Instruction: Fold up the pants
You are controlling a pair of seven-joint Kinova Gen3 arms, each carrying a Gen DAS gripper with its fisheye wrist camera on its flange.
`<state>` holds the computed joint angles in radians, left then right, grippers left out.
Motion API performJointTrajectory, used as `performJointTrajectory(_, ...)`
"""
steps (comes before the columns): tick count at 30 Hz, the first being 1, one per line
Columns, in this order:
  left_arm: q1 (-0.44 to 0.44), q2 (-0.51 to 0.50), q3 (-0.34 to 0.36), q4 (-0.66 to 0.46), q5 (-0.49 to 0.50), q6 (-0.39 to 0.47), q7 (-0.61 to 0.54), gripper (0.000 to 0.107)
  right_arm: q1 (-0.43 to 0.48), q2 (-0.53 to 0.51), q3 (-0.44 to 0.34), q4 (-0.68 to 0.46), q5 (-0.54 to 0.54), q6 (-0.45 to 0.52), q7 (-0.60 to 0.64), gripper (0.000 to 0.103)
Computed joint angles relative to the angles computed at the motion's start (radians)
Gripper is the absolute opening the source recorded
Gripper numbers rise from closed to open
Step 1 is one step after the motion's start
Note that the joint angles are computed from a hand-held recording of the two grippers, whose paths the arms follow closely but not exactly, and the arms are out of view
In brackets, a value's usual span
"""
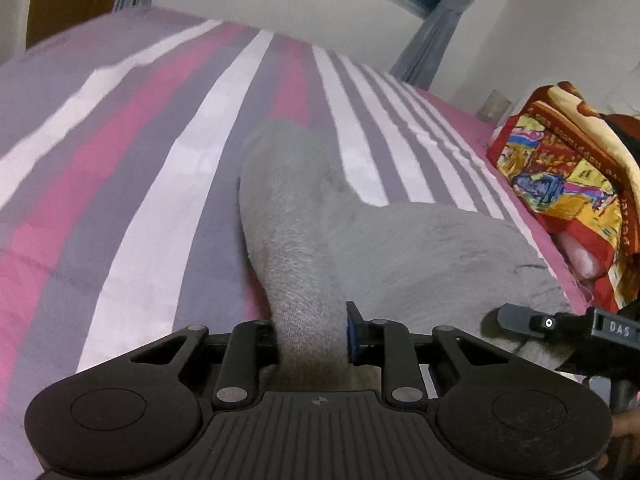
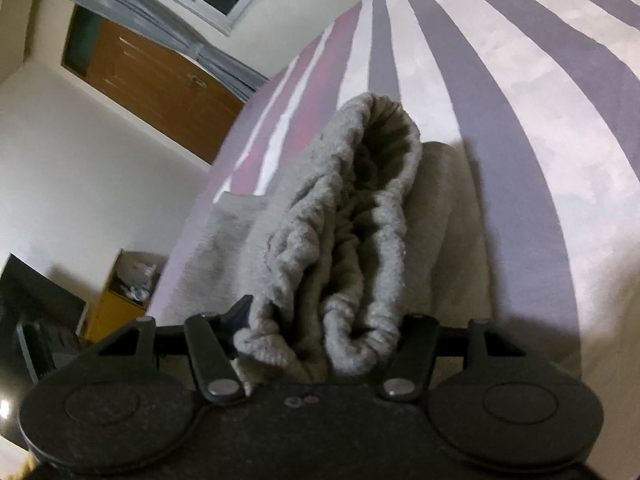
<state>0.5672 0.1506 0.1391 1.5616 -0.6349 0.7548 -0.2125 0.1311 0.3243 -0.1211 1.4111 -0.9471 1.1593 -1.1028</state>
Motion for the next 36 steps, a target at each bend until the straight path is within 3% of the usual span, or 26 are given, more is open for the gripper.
performJointTrajectory(14, 0.056, -0.033, 0.046, -0.071, -0.137, 0.106, 0.04, 0.024, 0.015, -0.054, 0.012, 0.009, -0.102, 0.027, 0.054, 0.059)
performJointTrajectory(19, 0.051, -0.015, 0.042, -0.131, -0.16, 0.129, 0.007, 0.024, 0.007, -0.029, 0.009, -0.051, -0.119, 0.025, 0.066, 0.059)
performJointTrajectory(27, 0.038, 0.057, -0.009, -0.264, -0.144, 0.14, -0.102, 0.024, -0.008, 0.057, -0.032, -0.193, -0.093, -0.013, 0.028, 0.059)
performJointTrajectory(36, -0.002, 0.182, -0.099, -0.434, -0.033, 0.103, -0.261, 0.024, -0.019, 0.198, -0.09, -0.374, -0.024, -0.067, -0.055, 0.059)
